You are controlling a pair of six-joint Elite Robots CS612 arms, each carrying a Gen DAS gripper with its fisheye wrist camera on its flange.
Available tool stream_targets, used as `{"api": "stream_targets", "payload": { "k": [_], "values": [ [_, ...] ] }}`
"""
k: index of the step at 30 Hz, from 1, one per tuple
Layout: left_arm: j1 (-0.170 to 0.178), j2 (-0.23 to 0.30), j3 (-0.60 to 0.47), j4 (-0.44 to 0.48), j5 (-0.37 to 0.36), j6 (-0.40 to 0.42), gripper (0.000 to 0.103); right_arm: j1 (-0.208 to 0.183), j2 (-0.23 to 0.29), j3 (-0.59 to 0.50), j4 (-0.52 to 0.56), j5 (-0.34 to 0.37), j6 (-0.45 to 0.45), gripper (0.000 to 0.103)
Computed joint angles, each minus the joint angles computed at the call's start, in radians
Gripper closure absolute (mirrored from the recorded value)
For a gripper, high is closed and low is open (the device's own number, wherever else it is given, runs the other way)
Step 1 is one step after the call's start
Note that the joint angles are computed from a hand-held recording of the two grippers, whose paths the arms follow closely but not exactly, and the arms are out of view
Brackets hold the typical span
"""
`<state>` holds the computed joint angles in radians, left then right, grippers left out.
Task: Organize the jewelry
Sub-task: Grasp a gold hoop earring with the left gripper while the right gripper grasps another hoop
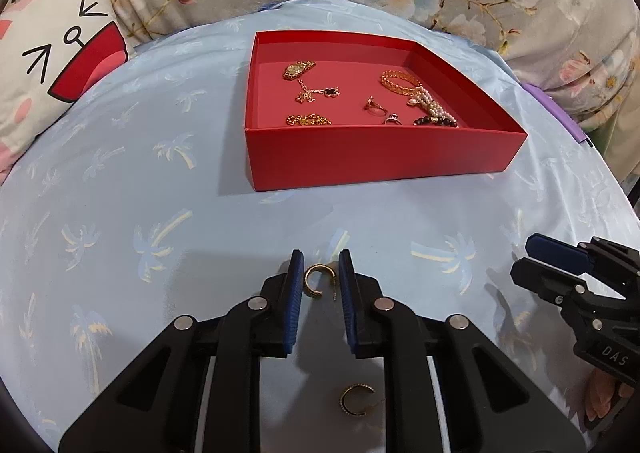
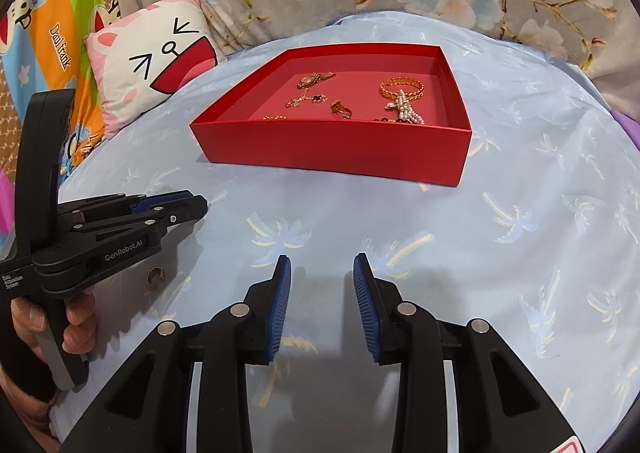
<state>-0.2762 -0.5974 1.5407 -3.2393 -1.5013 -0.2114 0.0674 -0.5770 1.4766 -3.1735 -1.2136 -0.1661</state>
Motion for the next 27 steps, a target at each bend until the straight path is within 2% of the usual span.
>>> {"api": "stream_targets", "payload": {
  "k": [4, 7, 10, 14, 16, 20, 27],
  "values": [
    [0.001, -0.004, 0.009, -0.018, 0.003, -0.003, 0.086, 0.001, 0.0, 0.002, 0.001, 0.018, -0.015, 0.07],
    [0.011, -0.017, 0.032, -0.072, 0.016, -0.033, 0.086, 0.004, -0.003, 0.007, 0.008, 0.054, -0.042, 0.07],
    [0.021, -0.028, 0.054, -0.113, 0.062, -0.074, 0.086, 0.013, -0.005, 0.007, 0.04, 0.105, -0.087, 0.07],
    [0.035, -0.031, 0.058, -0.104, 0.107, -0.131, 0.086, 0.034, -0.007, 0.004, 0.091, 0.145, -0.161, 0.07],
    [0.043, -0.032, 0.057, -0.095, 0.11, -0.157, 0.086, 0.048, -0.009, 0.002, 0.109, 0.141, -0.198, 0.07],
    [0.035, -0.033, 0.059, -0.091, 0.168, -0.145, 0.086, 0.07, -0.006, -0.01, 0.132, 0.125, -0.249, 0.07],
    [0.035, -0.033, 0.059, -0.08, 0.172, -0.129, 0.086, 0.091, 0.001, -0.028, 0.149, 0.079, -0.284, 0.069]
  ]
}}
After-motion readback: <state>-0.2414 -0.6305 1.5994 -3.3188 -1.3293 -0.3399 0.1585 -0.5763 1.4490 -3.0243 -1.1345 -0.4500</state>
